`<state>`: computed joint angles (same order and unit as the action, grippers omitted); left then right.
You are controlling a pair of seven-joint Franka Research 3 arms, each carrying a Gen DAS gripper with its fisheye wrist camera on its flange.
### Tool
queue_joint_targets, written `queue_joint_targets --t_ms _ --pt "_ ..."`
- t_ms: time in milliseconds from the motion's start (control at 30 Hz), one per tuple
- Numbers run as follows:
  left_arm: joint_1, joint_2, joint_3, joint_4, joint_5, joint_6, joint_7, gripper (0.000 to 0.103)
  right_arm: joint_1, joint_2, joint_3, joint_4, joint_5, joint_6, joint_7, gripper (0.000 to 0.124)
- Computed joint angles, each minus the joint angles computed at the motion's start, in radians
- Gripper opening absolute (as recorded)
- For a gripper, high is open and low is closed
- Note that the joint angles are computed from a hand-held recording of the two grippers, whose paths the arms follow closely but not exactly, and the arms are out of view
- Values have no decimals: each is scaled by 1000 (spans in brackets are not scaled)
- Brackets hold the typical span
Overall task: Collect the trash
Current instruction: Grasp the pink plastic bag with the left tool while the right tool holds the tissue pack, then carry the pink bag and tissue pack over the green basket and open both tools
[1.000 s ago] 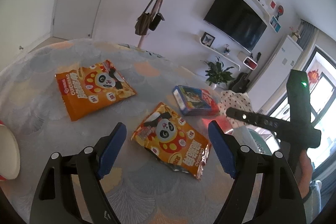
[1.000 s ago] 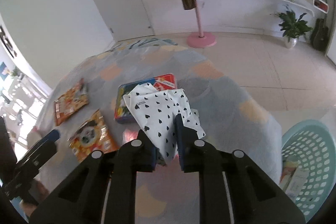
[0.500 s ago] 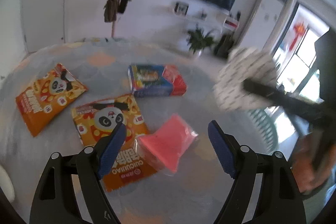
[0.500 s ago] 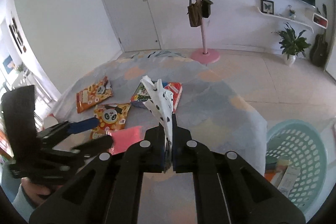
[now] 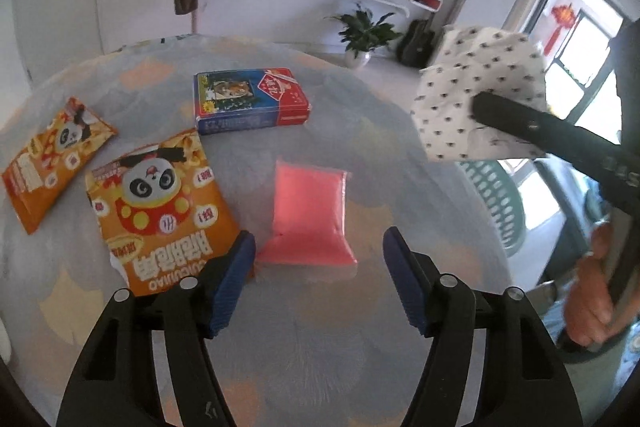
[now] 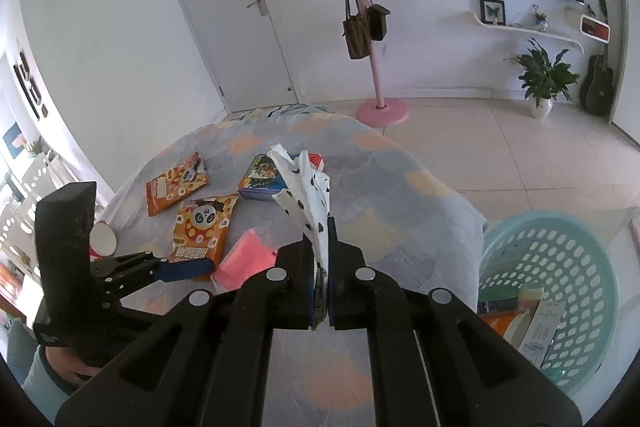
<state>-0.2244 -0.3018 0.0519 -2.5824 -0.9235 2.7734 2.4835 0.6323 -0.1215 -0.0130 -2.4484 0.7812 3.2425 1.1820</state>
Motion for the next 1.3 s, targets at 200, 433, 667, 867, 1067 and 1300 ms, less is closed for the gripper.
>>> queue_joint_targets --t_ms 200,433,667,867,1067,1300 --pt "44 58 -113 -4 265 156 -247 49 29 -46 -37 -48 -3 20 7 3" --pt "-185 13 47 21 5 184 -39 35 32 -133 -84 -139 -64 74 74 3" --pt "-261 1 39 108 -258 140 167 35 -43 -217 -84 -224 -120 111 151 3" --pt "-244 93 -69 198 -311 125 183 35 -220 -252 12 -281 -143 112 215 3" --pt "-202 199 -166 278 -320 88 177 35 -302 -247 1 -322 -173 100 301 3" --pt "-136 294 -270 328 -261 65 118 35 -410 -200 27 -327 -231 62 396 3"
